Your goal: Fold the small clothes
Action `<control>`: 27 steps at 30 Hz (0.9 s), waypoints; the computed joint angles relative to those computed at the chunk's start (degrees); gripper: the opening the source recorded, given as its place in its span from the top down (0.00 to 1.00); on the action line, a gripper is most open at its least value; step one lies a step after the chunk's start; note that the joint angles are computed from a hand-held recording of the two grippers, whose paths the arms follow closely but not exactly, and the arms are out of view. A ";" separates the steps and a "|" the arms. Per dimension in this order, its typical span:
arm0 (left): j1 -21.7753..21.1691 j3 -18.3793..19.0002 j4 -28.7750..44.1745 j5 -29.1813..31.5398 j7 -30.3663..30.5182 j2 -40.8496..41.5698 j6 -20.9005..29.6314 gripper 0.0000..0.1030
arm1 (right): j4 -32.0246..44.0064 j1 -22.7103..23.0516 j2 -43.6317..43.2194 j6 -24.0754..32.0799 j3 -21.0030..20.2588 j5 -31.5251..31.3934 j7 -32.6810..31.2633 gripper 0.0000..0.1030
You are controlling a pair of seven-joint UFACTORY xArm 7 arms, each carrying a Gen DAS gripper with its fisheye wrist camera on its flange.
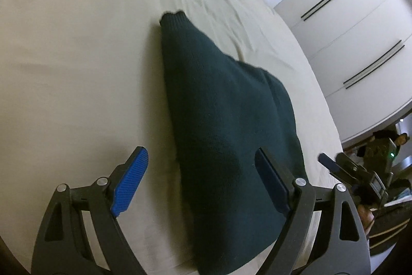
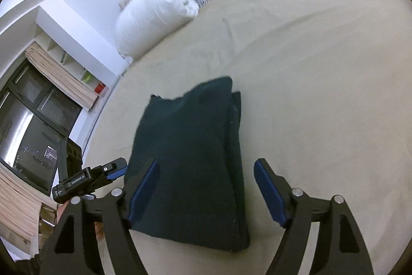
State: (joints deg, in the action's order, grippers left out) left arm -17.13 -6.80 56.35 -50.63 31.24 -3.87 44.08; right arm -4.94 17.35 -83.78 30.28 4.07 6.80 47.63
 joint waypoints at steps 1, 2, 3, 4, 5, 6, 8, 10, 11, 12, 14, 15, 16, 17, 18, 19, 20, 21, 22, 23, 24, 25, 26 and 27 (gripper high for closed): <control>-0.17 -0.27 0.97 0.67 -0.83 1.22 -0.03 0.18 | 0.22 -0.35 2.10 -0.86 -0.83 0.04 -0.66 0.24; -0.29 -0.57 1.47 1.51 -1.25 1.81 -0.07 0.18 | 0.27 -0.66 4.23 -2.31 -1.86 0.19 -1.62 0.24; -0.41 -0.87 2.09 2.60 -1.75 2.50 0.12 0.18 | -0.18 -0.63 6.22 -4.76 -3.71 0.89 -2.85 0.24; -0.57 -1.19 2.55 2.92 -1.98 3.10 0.56 0.18 | -0.70 -0.59 7.33 -6.61 -5.18 1.72 -3.70 0.25; -0.62 -1.39 3.01 2.88 -2.08 3.68 1.07 0.18 | -1.20 -0.30 8.06 -8.24 -6.45 2.53 -4.61 0.25; -0.67 -1.62 3.61 3.11 -2.65 4.46 1.68 0.18 | -1.49 0.43 9.99 -10.83 -8.36 3.50 -6.08 0.25; -0.86 -2.27 4.80 4.08 -4.33 6.24 2.28 0.18 | -1.02 2.78 15.37 -15.48 -11.62 5.15 -9.25 0.25; -1.29 -3.08 4.96 4.83 -5.03 6.93 0.84 0.19 | 0.22 5.31 20.75 -18.31 -14.35 6.69 -12.19 0.29; -1.57 -3.45 5.37 5.33 -5.53 7.52 0.15 0.23 | 0.97 6.70 23.61 -19.52 -15.63 7.43 -13.68 0.37; -1.72 -3.70 5.91 5.66 -6.27 8.25 -0.33 0.26 | 1.70 8.12 26.31 -20.79 -16.83 8.29 -14.94 0.40; -1.77 -3.98 6.17 6.48 -7.73 8.39 -0.56 0.33 | 2.79 10.31 29.92 -23.09 -18.22 9.90 -16.56 0.50; -1.84 -4.13 6.40 6.96 -8.04 8.57 -0.66 0.38 | 3.20 10.72 30.94 -23.56 -18.17 10.48 -16.86 0.53; -1.98 -4.31 6.64 7.69 -8.24 8.61 -0.88 0.41 | 3.76 10.62 31.90 -23.25 -17.32 10.81 -16.67 0.59; -2.11 -4.47 6.25 8.24 -8.40 7.95 -1.00 0.48 | 4.39 10.08 32.88 -22.76 -15.73 10.91 -16.11 0.64; -2.13 -4.49 6.17 8.50 -8.05 7.64 -1.10 0.54 | 5.06 8.98 33.19 -21.45 -13.09 10.68 -14.98 0.66; -2.27 -4.53 6.03 9.09 -7.84 7.19 -1.26 0.56 | 5.68 7.77 33.20 -20.08 -10.58 10.25 -13.87 0.69; -2.51 -4.62 6.47 9.72 -7.78 7.47 -1.64 0.59 | 6.44 6.06 32.99 -18.28 -7.37 9.51 -12.19 0.72; -2.50 -4.58 5.95 9.68 -7.51 6.66 -1.64 0.60 | 7.02 4.55 31.99 -16.33 -4.39 8.80 -10.20 0.73; -2.36 -4.39 5.04 8.87 -7.09 5.46 -1.42 0.61 | 7.32 3.61 30.51 -14.87 -2.12 8.23 -8.27 0.74; -2.44 -4.25 5.05 8.43 -6.94 5.07 -1.19 0.62 | 7.51 3.06 28.81 -13.70 -0.18 7.66 -6.37 0.74; -2.35 -3.96 4.35 8.01 -6.27 3.72 -0.74 0.62 | 8.01 2.84 27.08 -12.26 1.82 6.90 -4.46 0.75; -2.33 -3.61 3.35 7.88 -5.62 1.77 -0.53 0.62 | 9.07 2.77 26.47 -10.88 3.73 5.90 -2.77 0.75; -2.40 -3.19 2.54 7.85 -5.05 0.29 -0.43 0.62 | 10.62 2.87 26.21 -9.08 6.14 4.69 -0.87 0.75; -2.43 -2.67 1.89 7.99 -4.56 -1.28 -0.14 0.62 | 11.94 3.14 26.63 -8.14 7.74 3.62 0.56 0.75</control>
